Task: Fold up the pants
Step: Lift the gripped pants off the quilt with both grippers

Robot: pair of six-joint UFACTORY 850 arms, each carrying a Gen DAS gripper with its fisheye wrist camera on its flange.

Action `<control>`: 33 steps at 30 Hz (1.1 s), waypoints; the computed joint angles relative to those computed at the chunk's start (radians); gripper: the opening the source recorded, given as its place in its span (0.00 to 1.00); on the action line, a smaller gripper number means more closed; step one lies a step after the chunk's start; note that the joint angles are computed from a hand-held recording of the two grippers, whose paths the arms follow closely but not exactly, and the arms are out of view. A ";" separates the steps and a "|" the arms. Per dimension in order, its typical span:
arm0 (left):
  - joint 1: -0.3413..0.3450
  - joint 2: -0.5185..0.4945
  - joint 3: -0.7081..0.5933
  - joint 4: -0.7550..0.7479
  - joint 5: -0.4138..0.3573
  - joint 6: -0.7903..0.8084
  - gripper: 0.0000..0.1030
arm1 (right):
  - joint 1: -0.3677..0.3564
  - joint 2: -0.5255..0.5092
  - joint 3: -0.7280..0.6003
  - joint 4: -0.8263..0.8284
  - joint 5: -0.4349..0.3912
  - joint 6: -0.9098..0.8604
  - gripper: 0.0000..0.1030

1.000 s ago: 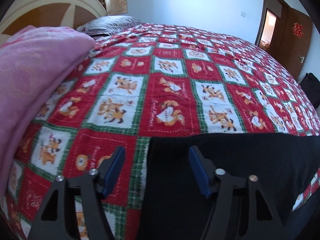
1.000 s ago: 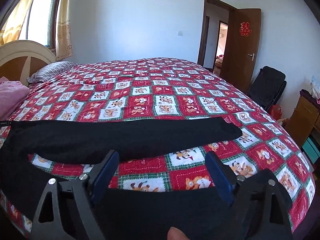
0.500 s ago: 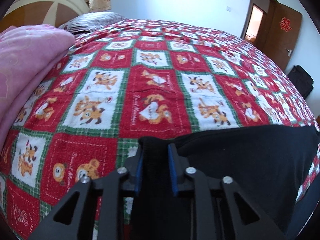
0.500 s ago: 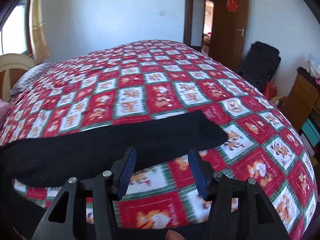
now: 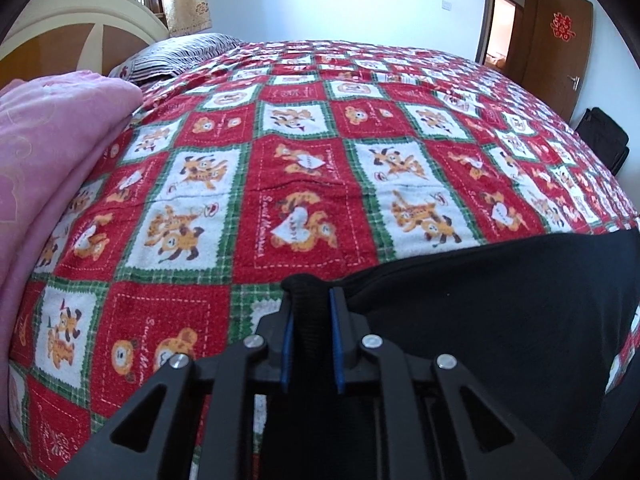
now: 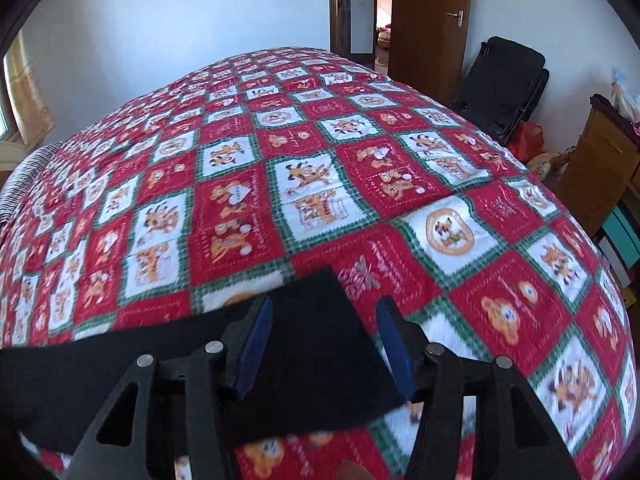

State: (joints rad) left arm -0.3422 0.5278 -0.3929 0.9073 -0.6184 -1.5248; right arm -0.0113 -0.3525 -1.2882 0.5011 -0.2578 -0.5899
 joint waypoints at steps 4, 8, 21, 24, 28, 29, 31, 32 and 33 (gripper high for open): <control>-0.018 -0.023 -0.010 0.025 -0.039 -0.026 0.25 | -0.011 -0.089 -0.100 -0.055 -0.082 0.060 0.54; -0.013 -0.027 -0.011 0.022 -0.033 -0.014 0.25 | -0.026 -0.143 -0.153 0.035 -0.167 -0.018 0.54; -0.005 0.058 0.024 0.102 0.032 -0.080 0.12 | -0.001 -0.083 -0.095 0.136 -0.144 -0.221 0.12; -0.005 0.126 0.049 0.143 0.059 -0.126 0.12 | -0.022 -0.027 -0.046 0.324 -0.130 -0.390 0.12; -0.036 0.198 0.066 0.170 0.046 -0.170 0.12 | -0.071 0.063 0.035 0.623 -0.155 -0.673 0.12; -0.053 0.211 0.067 0.176 0.031 -0.179 0.12 | -0.090 0.095 0.067 0.719 -0.174 -0.774 0.11; -0.084 0.243 0.076 0.195 0.011 -0.208 0.12 | -0.115 0.142 0.116 0.849 -0.207 -0.912 0.11; -0.099 0.263 0.083 0.205 0.002 -0.224 0.11 | -0.131 0.165 0.139 0.905 -0.227 -0.970 0.11; -0.112 0.280 0.089 0.212 -0.007 -0.237 0.11 | -0.146 0.186 0.160 0.947 -0.243 -1.009 0.11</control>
